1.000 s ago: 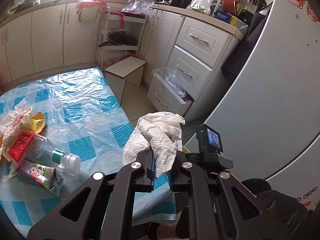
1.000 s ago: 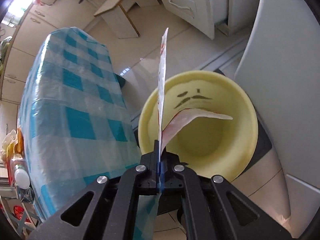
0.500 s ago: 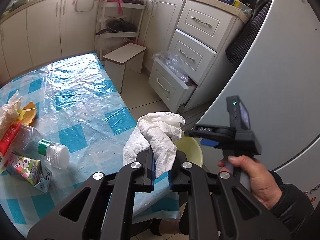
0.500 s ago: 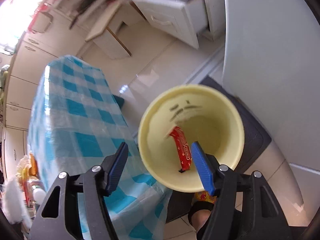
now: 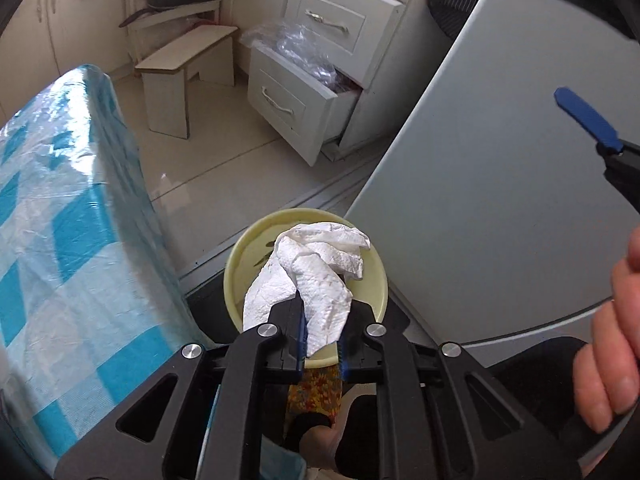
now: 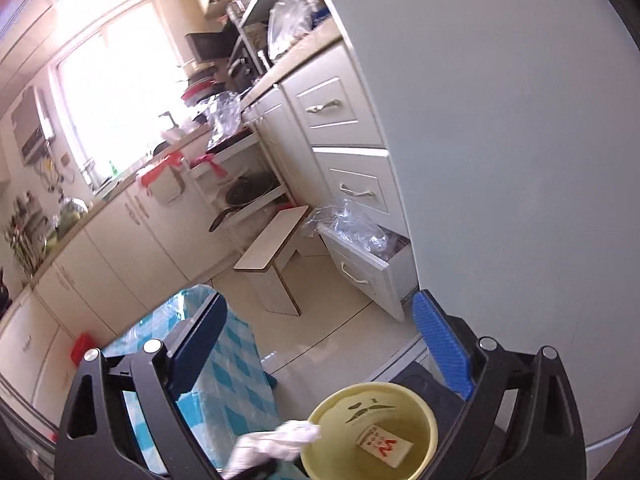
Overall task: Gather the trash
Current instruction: 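Open the left tool over the yellow bin to drop the tissue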
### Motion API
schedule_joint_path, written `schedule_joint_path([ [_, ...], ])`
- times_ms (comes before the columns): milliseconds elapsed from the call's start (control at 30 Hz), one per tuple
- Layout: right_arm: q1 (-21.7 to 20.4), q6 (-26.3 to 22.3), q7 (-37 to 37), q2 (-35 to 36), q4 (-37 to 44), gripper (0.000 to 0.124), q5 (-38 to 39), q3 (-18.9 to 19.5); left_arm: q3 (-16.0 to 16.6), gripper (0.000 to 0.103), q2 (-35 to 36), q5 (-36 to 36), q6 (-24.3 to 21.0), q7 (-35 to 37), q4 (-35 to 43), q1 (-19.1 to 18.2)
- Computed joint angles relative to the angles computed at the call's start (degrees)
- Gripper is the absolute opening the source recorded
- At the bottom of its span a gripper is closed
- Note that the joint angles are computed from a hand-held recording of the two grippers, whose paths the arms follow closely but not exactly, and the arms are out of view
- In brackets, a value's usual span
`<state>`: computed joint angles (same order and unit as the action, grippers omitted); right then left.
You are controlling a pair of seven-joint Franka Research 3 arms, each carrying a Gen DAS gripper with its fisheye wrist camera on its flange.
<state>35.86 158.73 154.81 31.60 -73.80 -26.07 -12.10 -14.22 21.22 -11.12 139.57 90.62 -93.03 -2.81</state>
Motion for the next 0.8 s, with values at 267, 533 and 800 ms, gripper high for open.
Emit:
schedule_joint_path([
  [267, 0.54, 2.05, 1.67, -0.14, -0.44, 0.091, -0.91, -1.36, 0.52, 0.063, 4.12, 4.26, -5.64, -3.61, 6.64, -1.59],
  [533, 1.31, 2.69, 2.54, -0.44, -0.91, 0.091, -1.58, -1.54, 1.95, 0.067, -11.14, 3.72, 5.18, -3.22, -10.06, 0.00],
  [800, 0.73, -0.44, -7.13, 4.25, 7.06, 0.091, 2.65, 2.61, 7.82, 0.071, -29.20, 4.09, 12.13, -7.22, -28.38, 0.92],
])
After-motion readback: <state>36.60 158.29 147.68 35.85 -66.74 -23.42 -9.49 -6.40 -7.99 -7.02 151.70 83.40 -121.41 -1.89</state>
